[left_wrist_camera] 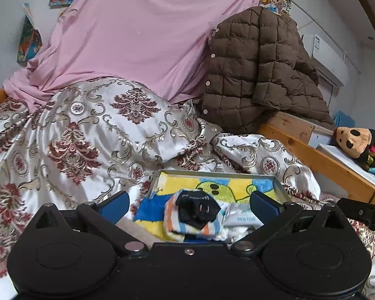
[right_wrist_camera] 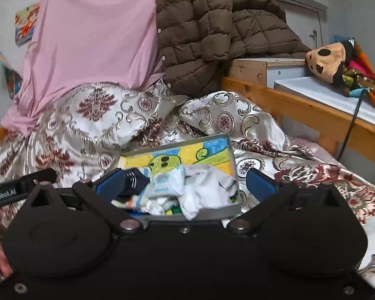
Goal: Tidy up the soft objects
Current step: 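Withdraw both tools from the tray back over the remaining items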
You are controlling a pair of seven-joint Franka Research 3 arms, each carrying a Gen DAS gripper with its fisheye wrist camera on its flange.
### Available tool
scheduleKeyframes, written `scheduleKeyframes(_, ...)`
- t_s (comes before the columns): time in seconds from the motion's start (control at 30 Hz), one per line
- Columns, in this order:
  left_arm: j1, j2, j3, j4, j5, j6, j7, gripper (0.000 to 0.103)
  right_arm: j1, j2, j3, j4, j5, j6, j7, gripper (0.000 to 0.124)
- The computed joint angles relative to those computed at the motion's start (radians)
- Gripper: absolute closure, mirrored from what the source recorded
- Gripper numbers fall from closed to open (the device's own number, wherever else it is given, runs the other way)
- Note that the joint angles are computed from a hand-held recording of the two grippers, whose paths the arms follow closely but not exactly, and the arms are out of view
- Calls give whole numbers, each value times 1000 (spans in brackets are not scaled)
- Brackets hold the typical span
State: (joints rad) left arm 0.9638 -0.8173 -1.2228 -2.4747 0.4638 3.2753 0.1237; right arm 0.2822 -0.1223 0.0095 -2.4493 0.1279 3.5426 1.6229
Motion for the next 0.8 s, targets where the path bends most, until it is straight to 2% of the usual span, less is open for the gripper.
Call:
scheduleKeyframes(0.13, -52, -25, 22, -31, 8, -12, 3, 1, -24, -54, 38, -47, 83, -23, -78, 21)
scheduleKeyframes(0.27, -100, -30, 45, -55, 22, -16, 16, 1, -43, -105, 65, -102, 155, -8, -142, 21)
scheduleKeyframes(0.33, -125, -31, 59, -66, 25, -24, 20, 1, -63, -115, 105, -111, 216, -3, -187, 21)
scheduleKeyframes(0.5, -191, -77, 79, -101, 38, -49, 16, 1, -12, -202, 66, -194, 206, -27, -187, 21)
scheduleKeyframes(0.8, -339, -62, 153, -160, 69, -83, 20, 1, 21, -355, 71, -319, 187, -113, -203, 21)
